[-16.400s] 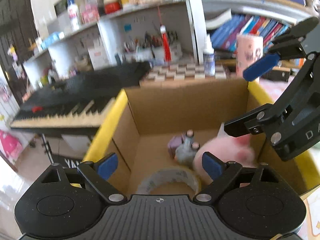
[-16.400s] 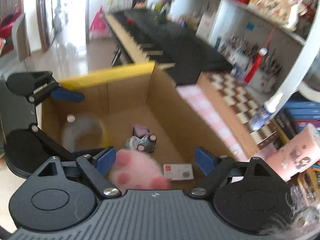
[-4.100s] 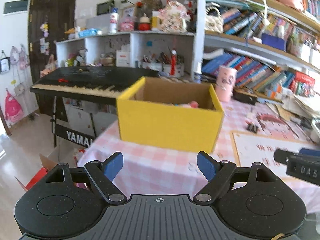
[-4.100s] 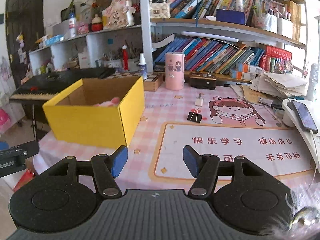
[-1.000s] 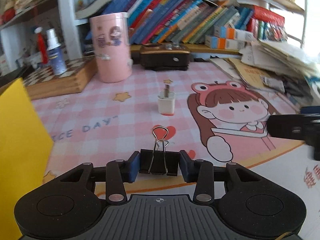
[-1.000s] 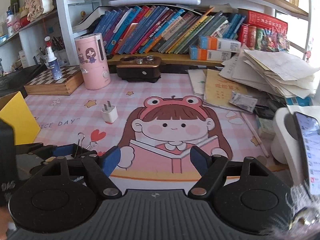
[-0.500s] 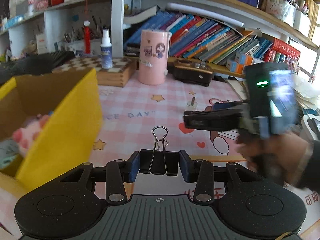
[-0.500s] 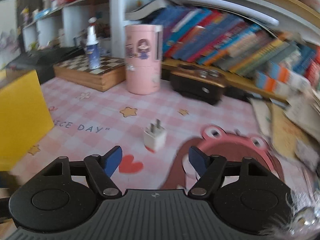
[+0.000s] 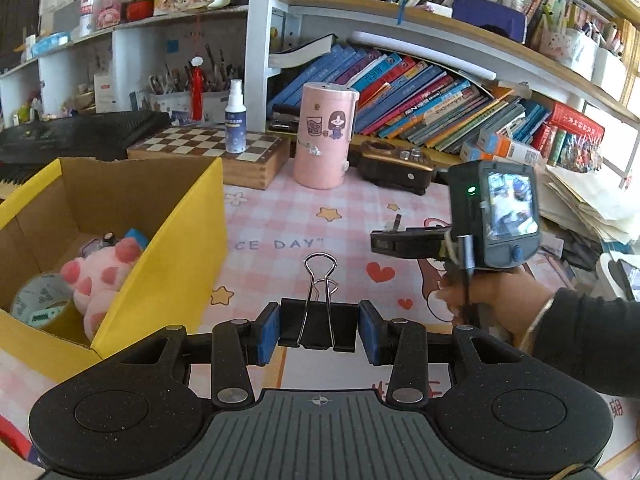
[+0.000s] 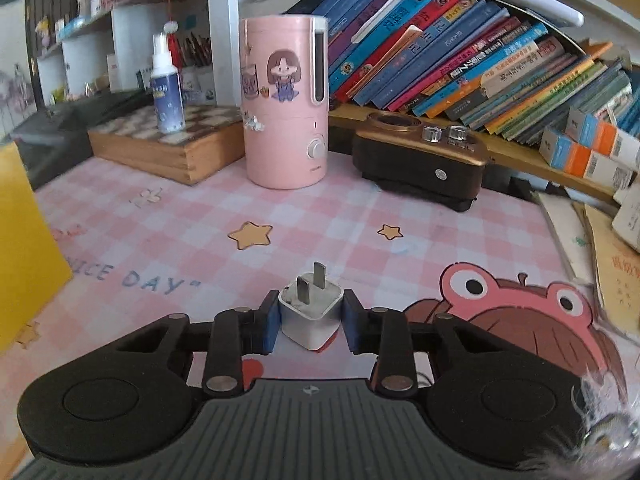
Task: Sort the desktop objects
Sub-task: 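Grasp the black binder clip with left tool while right tool grasps the white charger plug, then carry the binder clip and charger plug with both tools toward the yellow box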
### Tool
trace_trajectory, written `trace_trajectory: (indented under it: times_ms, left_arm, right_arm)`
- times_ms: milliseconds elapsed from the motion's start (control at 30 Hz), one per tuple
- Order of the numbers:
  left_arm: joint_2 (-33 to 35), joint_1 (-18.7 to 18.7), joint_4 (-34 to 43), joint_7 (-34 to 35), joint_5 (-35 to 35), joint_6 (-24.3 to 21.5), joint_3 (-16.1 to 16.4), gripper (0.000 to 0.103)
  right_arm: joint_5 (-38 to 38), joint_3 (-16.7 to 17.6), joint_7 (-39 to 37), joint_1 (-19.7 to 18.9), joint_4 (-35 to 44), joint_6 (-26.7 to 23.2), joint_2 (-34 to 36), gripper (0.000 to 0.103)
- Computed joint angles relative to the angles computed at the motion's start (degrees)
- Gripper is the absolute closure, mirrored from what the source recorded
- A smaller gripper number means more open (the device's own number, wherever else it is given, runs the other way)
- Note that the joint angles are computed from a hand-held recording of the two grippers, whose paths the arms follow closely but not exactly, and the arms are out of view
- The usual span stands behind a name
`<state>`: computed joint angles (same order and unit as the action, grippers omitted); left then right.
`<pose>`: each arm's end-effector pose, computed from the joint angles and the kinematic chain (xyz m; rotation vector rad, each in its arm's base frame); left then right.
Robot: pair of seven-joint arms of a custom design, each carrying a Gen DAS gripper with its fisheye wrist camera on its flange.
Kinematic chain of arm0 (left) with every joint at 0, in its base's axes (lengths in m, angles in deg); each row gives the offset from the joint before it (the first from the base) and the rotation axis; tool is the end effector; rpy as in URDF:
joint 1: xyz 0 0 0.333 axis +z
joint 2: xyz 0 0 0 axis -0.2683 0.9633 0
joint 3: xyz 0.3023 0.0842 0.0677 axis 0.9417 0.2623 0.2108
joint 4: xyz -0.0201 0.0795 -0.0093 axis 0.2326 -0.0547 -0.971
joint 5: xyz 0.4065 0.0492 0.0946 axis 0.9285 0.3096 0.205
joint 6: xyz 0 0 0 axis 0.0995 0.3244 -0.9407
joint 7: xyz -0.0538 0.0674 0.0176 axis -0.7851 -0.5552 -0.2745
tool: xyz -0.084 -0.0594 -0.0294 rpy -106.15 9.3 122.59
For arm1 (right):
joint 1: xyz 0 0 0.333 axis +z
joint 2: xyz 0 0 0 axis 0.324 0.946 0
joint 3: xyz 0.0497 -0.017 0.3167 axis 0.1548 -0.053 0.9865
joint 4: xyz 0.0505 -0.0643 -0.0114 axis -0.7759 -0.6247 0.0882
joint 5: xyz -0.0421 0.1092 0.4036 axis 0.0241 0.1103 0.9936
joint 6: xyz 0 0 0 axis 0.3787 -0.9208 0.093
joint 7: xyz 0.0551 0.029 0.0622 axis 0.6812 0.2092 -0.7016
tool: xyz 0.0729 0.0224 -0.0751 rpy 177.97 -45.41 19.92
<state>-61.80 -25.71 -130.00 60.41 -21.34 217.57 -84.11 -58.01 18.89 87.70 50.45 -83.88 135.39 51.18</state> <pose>0.5788 -0.1149 0.3119 -1.6518 1.7996 -0.9658 0.7635 0.2969 0.2199 -1.7826 1.4507 -0.6916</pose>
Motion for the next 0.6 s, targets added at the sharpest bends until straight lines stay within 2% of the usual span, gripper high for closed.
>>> trace_trajectory:
  times_ms: [167,333,467,600]
  left_arm:
    - [-0.7,3.7,-1.4,-3.4,4.6,1.3,-2.8,0.063]
    - [-2.2,6.3,-3.6,-5.7,9.2,4.3,-4.1,0.063]
    - [-4.0,9.9,-6.0,-9.6,15.5,6.3,-5.3,0.063]
    - [-6.2,14.1,-8.5,-15.1,24.6,8.4,-5.7,0.063]
  right_arm:
    - [2.2,1.5,-1.5,0.9,-10.9,4.5,-7.2,0.073]
    - [7.0,1.7,-4.1,3.7,-23.6,8.8,-15.4,0.073]
    - [12.4,-1.1,-7.0,9.2,-31.8,11.0,-20.6,0.073]
    - [21.0,-5.8,-9.3,17.6,-38.8,11.5,-25.7,0.073]
